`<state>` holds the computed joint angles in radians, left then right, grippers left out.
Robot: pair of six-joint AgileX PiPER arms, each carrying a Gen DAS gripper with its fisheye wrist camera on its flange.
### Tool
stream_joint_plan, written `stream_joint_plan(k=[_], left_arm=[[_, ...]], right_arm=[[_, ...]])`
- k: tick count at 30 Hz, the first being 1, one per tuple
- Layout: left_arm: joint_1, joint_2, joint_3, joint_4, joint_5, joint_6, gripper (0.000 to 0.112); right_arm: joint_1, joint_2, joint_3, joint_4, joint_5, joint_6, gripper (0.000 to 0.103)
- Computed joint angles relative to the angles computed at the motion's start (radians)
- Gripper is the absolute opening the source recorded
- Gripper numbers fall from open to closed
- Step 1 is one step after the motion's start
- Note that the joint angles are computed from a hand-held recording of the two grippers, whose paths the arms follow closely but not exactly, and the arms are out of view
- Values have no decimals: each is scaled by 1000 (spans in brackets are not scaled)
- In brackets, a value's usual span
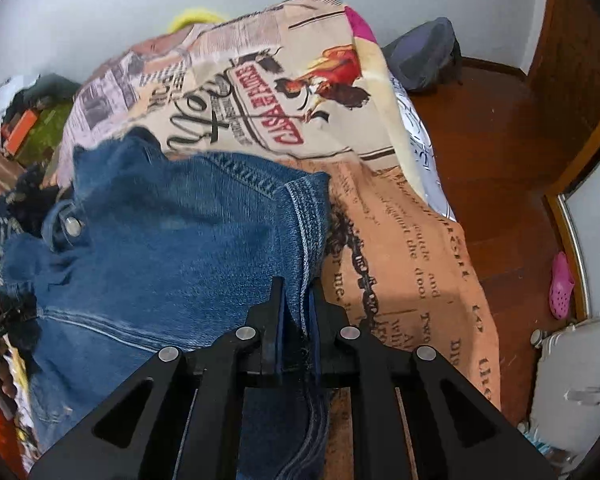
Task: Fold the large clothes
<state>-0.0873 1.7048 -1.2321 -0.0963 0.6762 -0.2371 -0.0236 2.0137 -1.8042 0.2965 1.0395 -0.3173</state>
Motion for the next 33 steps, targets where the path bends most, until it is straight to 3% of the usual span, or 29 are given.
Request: stream_joint_plan(k=[5,9,14,21,26,33], left_arm=[[29,-25,49,-69,-27,16,62],[10,-68,76,-7,-10,-41,63],[-36,-137,117,96,31,-134,64],[-127,-291,185,228,114,-232,64],[-165,-413,263,234,151,-258,64],[-192,-506,388,252,187,-331,65]], right_arm=[[19,-62,84,-51,-63,-1,17],[5,-82,87,-60,-6,-15,26],[-33,-134,131,-6,56,-50,28],[-56,-321,290,25,48,-120,29],[-97,-447,387,73,34,-174,48],[-110,-602,526,52,-21,-244,50]])
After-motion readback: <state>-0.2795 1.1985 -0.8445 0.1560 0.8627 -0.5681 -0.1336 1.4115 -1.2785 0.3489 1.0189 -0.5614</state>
